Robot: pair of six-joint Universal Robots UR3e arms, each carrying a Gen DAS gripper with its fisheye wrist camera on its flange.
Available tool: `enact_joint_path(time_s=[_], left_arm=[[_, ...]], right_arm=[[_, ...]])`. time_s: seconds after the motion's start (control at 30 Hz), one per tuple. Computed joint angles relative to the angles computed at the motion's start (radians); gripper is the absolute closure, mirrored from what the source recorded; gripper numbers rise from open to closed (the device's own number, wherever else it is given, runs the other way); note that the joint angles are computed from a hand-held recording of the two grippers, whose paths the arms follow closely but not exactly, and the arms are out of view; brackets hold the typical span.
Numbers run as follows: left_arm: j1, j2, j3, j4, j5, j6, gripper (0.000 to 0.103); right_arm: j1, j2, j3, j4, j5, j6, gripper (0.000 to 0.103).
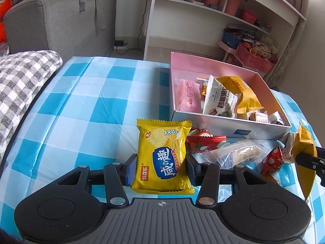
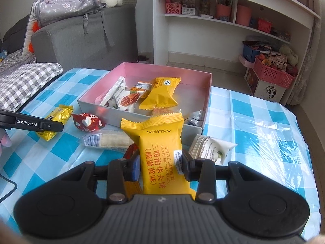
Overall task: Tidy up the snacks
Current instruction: 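Carry both yellow packets over the box with both tools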
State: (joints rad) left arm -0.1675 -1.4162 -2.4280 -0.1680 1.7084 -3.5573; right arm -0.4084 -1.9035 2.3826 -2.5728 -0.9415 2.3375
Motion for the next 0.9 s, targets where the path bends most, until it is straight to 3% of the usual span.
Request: enact_joint_path(time_s=[0.2, 0.47, 0.77, 0.9], left_arm=[[0.004, 0.059, 0.004, -0.023, -0.004, 0.016, 0.057], [0.018, 0.071, 0.042, -0.019, -0.024, 0.023, 0.057], [0.041, -0.077, 0.189, 0.028, -0.051, 0.081, 0.057], [0.059, -0.186, 0.281, 0.044, -0.074, 0.125, 0.057]], right_arm=[[0.023, 0.016, -0.018, -0.043, -0.006, 0.077, 0.067], [0.100, 0.111, -0.072, -0.195, -0.066, 0.273, 0.067], [0.198, 0.303, -0.198, -0.362, -0.146, 0.497, 0.067], [0.223, 0.403, -0.285, -0.368, -0.172, 0.560, 0.067]])
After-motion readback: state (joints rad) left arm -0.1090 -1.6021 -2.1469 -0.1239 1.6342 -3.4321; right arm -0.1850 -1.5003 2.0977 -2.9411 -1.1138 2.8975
